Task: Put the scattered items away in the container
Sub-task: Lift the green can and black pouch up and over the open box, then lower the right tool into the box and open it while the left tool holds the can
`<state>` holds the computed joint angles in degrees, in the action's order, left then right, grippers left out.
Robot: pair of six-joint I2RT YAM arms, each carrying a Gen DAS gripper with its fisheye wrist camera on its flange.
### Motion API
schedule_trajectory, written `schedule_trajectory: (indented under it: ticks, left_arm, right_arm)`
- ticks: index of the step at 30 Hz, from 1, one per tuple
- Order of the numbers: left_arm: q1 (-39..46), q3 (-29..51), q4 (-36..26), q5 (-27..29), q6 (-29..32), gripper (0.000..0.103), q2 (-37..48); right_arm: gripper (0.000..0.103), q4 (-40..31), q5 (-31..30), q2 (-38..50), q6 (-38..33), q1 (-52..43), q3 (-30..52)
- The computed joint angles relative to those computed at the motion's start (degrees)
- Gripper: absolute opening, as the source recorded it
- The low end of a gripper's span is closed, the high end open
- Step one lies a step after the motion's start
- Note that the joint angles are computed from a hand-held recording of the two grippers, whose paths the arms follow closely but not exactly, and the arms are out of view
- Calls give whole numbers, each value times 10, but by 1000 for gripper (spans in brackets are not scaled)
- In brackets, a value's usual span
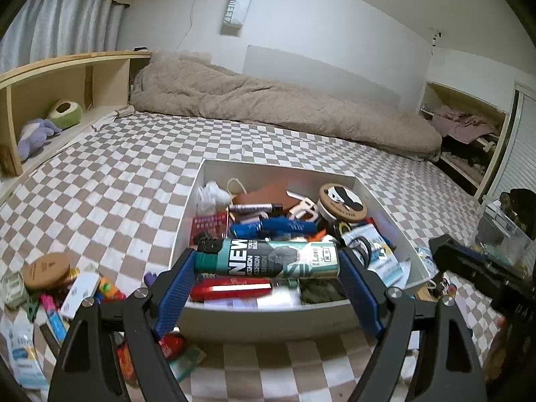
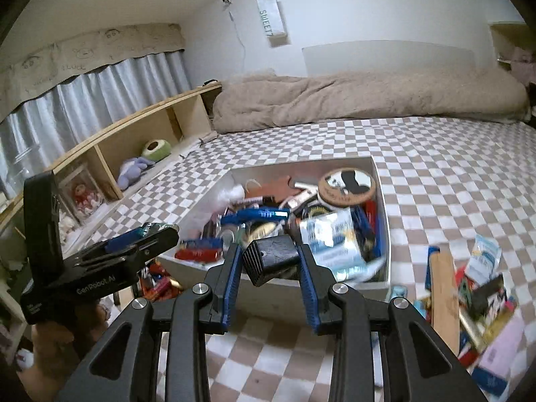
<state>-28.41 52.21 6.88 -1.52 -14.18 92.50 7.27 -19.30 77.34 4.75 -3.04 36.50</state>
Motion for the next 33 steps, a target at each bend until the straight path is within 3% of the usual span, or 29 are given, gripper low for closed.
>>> schedule_trajectory:
  ticks: [6,13,18,33]
  left_arm:
    - [21,63,-25,19,9,84,57]
    - [36,84,-24,35,4,84,106]
    - [42,90,-19,43,8,84,124]
    - [69,112,-21,80,19,84,146]
  right_arm:
    - [34,-56,11,51,-38,6,94]
    - [34,-130,16,148,-73,17,239]
    - [34,-201,47,249,-100,36,374]
    - [34,-405,126,559,-85,55,773]
